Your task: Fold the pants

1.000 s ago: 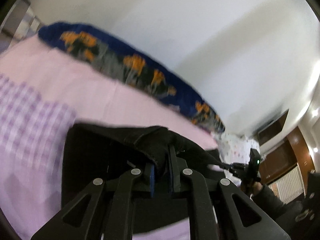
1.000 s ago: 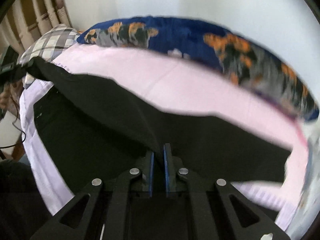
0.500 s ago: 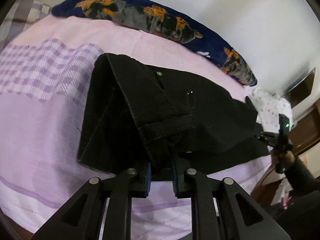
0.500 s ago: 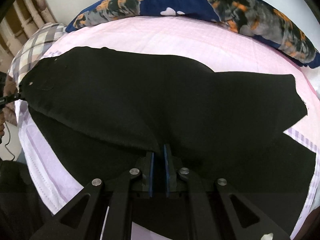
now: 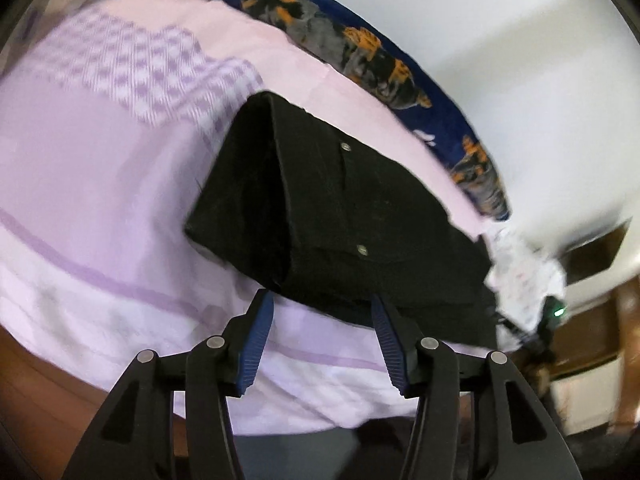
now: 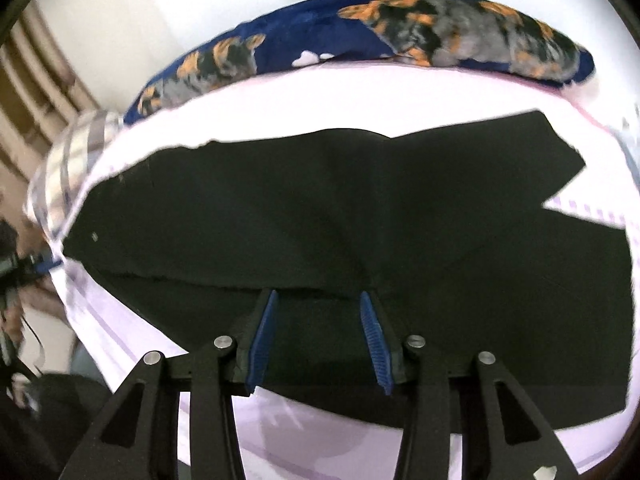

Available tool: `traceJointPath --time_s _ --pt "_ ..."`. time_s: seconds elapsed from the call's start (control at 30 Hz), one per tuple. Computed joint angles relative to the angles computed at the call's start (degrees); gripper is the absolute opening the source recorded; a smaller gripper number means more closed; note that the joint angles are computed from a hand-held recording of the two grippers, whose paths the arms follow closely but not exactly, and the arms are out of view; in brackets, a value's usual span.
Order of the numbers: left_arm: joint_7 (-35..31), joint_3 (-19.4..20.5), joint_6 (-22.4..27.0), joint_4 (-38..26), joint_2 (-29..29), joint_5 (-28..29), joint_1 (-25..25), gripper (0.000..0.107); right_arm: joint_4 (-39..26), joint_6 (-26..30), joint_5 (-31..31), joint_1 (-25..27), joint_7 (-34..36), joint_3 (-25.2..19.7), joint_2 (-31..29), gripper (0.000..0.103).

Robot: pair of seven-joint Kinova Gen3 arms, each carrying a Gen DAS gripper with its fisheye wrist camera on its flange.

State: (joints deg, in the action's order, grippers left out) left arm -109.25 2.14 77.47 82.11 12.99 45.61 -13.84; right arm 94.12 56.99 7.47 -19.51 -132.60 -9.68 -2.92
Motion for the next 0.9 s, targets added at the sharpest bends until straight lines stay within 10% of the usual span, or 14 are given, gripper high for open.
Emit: traceJointPath --time_s 0.43,0.5,0.9 --pt "7.0 1.4 -8.9 6.5 2.4 10.5 0.5 0.049 9.8 -13.8 -8.9 3.7 -8.0 1.4 -4.4 0.042" --pt "6.2 1.3 -11.1 6.9 1.3 9.9 0.9 0.025 11.9 -15.9 -10.6 4.6 -9.5 1.9 -5.1 0.042" --pt "11.8 1.6 -10.4 -0.8 2.3 3.4 1.8 0.018 20.8 -28.4 -15.9 10.1 -13.3 5.9 -6.7 0.041"
